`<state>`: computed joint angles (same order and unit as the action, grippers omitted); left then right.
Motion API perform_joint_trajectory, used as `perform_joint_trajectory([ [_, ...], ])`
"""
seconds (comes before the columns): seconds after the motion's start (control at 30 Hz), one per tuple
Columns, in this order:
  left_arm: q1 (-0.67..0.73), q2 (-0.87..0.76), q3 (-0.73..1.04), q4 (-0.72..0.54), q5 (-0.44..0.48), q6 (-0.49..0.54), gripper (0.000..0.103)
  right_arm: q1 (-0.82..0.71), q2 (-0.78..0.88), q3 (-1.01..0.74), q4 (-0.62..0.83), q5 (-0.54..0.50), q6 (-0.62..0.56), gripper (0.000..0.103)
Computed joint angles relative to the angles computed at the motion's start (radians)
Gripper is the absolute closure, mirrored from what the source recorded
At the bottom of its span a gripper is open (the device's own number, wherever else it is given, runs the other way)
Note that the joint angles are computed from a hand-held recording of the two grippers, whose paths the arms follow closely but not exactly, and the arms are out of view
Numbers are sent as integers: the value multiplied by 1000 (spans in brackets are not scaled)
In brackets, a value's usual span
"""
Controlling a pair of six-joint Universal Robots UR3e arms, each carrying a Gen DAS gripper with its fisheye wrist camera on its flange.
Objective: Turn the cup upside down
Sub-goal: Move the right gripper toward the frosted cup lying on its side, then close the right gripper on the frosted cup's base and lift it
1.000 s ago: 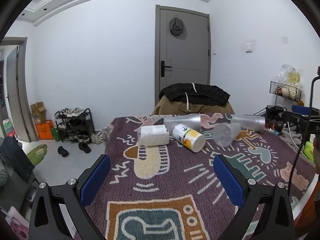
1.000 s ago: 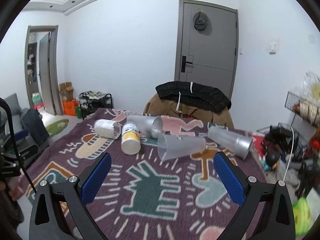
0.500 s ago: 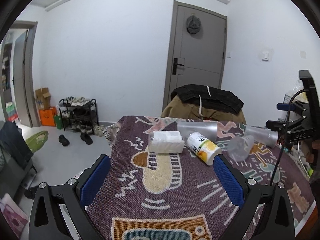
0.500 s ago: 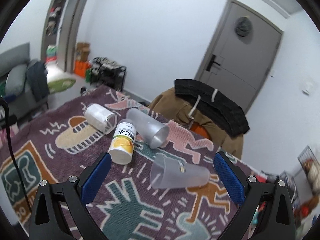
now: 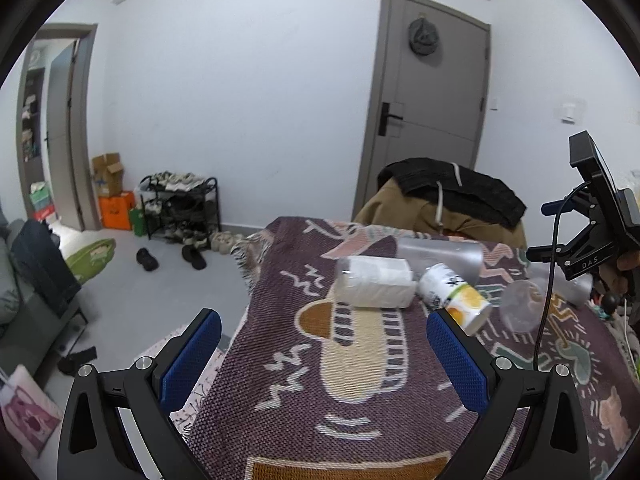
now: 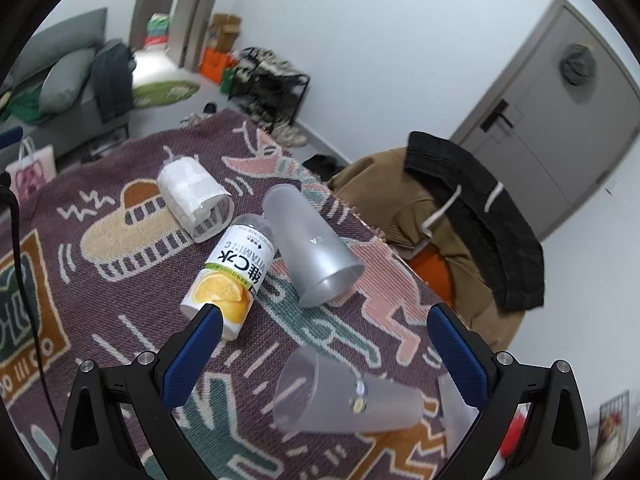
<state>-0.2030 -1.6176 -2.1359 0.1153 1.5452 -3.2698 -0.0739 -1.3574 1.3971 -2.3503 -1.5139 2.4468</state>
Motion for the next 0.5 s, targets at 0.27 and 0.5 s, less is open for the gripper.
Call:
perform_joint_trajectory([
  [0.27,32,-77,48,-38,31,-32,0,76,262,-326,152,-73,-89,2],
  [0.5,71,-153,86,-60,38,-77,0,94,517,-700,351,-126,-121,11],
])
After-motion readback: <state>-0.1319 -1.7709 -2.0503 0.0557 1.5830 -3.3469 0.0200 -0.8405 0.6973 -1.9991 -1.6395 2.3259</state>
